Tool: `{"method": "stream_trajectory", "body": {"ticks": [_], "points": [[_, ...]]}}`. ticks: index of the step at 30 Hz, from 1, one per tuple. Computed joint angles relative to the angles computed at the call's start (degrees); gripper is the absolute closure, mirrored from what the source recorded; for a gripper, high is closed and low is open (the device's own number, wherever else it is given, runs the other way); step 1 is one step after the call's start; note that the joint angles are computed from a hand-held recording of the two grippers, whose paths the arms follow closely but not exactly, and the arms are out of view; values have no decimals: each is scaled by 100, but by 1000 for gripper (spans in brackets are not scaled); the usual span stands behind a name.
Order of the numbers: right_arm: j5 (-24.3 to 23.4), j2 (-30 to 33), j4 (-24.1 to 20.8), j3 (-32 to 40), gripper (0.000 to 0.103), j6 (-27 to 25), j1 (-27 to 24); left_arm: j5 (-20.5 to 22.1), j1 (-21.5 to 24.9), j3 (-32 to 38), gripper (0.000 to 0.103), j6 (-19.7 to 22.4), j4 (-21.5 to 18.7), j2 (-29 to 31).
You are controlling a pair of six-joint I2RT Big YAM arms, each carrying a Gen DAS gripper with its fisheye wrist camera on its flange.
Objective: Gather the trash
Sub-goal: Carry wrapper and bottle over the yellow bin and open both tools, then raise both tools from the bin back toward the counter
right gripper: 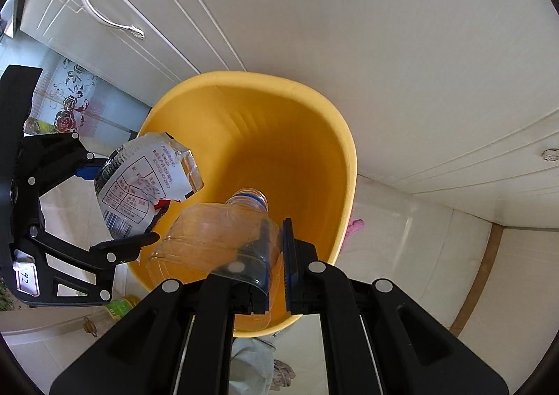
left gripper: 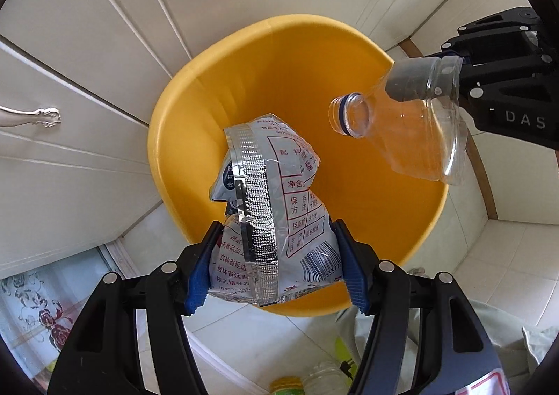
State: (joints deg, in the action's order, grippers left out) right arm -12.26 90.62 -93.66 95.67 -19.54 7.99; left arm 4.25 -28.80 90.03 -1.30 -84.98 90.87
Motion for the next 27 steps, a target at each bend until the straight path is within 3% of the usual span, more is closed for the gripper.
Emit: {"method": "stream_trajectory", "body": {"ticks": [5,6,8,9,27], "points": [[-85,33,48,-27,92,131,-2,72,-16,103,38,-98,-69,66],[-93,35,43,-21,89,138,2,105,1,136,32,-93,-78,83],[-64,7,81,-25,53,204,27,68,22,142,16,-89,-42,34],[-106,-22,126,-35,48,219,16,63,20,154,14,-87,-21,2],[-135,-272,78,79,47,288,-73,-33,-76,564,18,-117,-331,-90]]}}
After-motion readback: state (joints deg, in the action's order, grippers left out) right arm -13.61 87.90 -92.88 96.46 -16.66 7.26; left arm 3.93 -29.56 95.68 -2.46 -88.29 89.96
